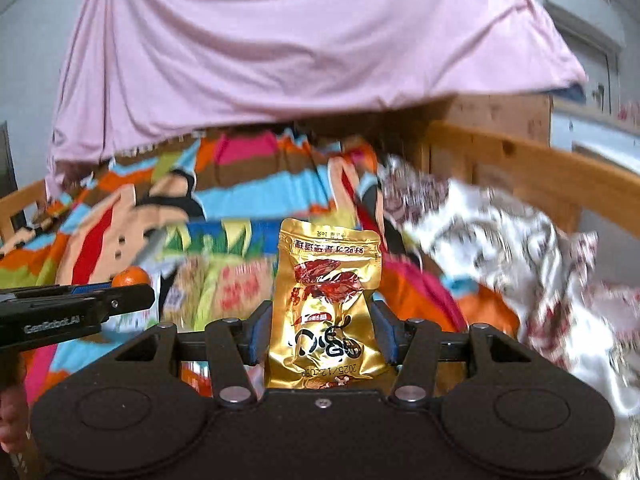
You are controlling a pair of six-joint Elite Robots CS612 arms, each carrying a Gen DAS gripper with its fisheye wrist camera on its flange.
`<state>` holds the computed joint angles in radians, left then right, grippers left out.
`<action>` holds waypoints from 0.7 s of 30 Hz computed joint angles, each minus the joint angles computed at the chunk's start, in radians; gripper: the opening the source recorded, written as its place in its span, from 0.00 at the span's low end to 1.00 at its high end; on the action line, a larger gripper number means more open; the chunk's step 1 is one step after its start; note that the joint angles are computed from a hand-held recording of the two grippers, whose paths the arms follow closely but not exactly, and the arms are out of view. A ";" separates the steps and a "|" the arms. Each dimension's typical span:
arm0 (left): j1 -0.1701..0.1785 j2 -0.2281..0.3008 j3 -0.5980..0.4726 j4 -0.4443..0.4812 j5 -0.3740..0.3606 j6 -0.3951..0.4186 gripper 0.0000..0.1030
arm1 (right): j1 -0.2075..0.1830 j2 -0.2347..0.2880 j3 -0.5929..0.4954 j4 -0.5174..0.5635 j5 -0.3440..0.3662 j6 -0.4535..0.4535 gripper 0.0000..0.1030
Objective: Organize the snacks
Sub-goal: 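Carry mandarin orange and gold pouch into the tray and open both tools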
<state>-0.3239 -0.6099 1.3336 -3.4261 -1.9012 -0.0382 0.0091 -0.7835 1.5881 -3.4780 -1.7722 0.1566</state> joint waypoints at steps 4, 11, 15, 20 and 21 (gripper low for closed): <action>-0.008 0.030 -0.056 -0.005 0.083 -0.010 0.35 | 0.001 0.046 -0.060 -0.068 -0.012 -0.056 0.53; -0.005 0.110 -0.197 0.058 0.130 -0.039 0.35 | -0.001 0.125 -0.186 -0.057 -0.018 -0.056 0.53; -0.003 0.150 -0.270 0.141 0.119 -0.028 0.35 | -0.003 0.162 -0.243 -0.006 -0.013 -0.051 0.53; -0.003 0.164 -0.300 0.244 0.110 0.005 0.35 | -0.004 0.189 -0.290 0.083 -0.014 -0.032 0.53; -0.003 0.161 -0.298 0.259 0.107 0.012 0.35 | -0.003 0.192 -0.297 0.105 -0.016 -0.027 0.53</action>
